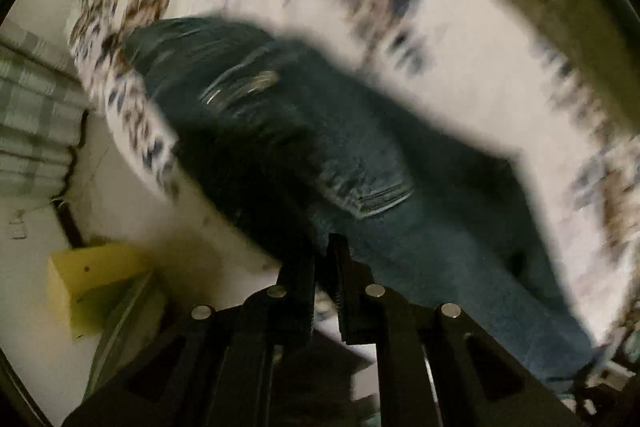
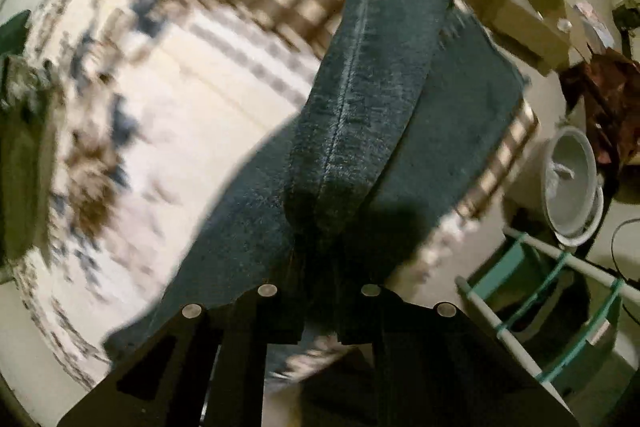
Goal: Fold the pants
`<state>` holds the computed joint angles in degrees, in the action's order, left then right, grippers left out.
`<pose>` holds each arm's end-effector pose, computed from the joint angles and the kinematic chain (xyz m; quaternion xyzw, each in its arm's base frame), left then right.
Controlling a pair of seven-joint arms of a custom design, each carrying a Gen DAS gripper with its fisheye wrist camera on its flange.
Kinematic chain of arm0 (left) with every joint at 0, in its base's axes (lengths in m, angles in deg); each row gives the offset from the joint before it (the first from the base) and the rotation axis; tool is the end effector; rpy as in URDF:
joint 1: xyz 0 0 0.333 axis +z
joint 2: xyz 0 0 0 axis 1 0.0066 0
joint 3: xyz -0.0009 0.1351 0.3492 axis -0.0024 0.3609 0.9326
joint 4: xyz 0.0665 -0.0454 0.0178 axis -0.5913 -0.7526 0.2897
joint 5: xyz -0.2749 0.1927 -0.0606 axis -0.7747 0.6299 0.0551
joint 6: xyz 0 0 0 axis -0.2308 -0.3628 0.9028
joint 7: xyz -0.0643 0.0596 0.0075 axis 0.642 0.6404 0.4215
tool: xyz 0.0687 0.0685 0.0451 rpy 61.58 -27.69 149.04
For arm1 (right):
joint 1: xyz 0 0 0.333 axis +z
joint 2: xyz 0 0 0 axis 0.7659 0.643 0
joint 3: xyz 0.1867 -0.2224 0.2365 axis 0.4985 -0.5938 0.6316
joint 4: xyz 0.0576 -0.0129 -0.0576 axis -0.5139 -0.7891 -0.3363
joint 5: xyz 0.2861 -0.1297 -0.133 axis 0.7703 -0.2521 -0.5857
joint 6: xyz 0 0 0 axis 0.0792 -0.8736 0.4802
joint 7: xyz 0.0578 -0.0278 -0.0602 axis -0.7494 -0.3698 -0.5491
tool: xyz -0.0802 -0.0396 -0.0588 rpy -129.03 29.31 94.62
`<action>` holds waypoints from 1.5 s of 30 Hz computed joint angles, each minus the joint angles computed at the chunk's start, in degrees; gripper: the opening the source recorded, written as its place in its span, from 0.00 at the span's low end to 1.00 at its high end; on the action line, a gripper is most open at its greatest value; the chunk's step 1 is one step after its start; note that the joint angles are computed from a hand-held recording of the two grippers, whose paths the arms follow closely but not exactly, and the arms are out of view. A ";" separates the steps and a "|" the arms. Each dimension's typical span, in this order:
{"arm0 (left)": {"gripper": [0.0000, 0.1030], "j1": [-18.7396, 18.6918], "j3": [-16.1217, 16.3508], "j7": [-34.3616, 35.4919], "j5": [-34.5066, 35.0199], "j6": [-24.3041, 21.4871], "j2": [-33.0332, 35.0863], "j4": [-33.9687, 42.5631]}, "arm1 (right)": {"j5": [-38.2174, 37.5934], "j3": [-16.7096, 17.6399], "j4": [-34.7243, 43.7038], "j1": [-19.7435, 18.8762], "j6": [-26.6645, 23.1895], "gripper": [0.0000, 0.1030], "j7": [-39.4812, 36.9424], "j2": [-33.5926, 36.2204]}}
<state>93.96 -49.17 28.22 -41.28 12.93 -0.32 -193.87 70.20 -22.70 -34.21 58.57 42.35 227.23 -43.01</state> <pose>0.3615 0.0715 0.6363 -0.9183 0.3935 0.0212 0.0377 0.5327 0.1150 0.4781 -0.4094 0.9095 0.0687 0.0222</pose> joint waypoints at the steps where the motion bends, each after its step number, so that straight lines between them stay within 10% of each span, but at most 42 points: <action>1: 0.11 0.13 0.04 -0.31 0.15 0.68 -0.37 -3.08 | 0.88 0.05 -2.43 -0.13 1.59 0.11 -0.68 -0.62; 8: 0.20 0.64 0.70 -1.05 -1.27 3.32 -2.12 -7.25 | 12.04 -1.57 -15.54 -2.10 8.69 0.42 -13.19 -8.26; 13: 0.80 -0.40 -0.93 -1.98 1.53 4.30 -3.32 -5.10 | 6.37 -6.22 -18.99 -3.72 11.43 0.52 -10.73 -14.64; 21: 0.80 -6.03 -4.69 -0.38 2.80 6.04 0.65 -2.08 | 7.75 -7.39 -6.39 -6.54 16.04 0.70 -11.71 -4.01; 26: 0.80 -9.50 -7.01 2.58 0.88 7.23 2.66 -1.11 | -6.20 -5.27 0.49 -6.69 7.49 0.62 -9.09 2.02; 33: 0.80 -12.50 -8.76 5.56 -2.37 7.67 4.43 -1.20 | -17.23 -8.25 -11.19 -10.09 -2.39 0.61 -2.28 -8.83; 39: 0.80 -13.74 -10.28 5.14 -1.56 7.86 5.36 -0.88 | -9.89 -11.61 -14.50 -11.80 10.57 0.61 -6.63 -13.85; 45: 0.80 -14.99 -12.10 2.51 1.33 6.50 5.61 1.18 | 7.11 -9.68 -5.21 -13.28 10.57 0.61 -13.86 -2.23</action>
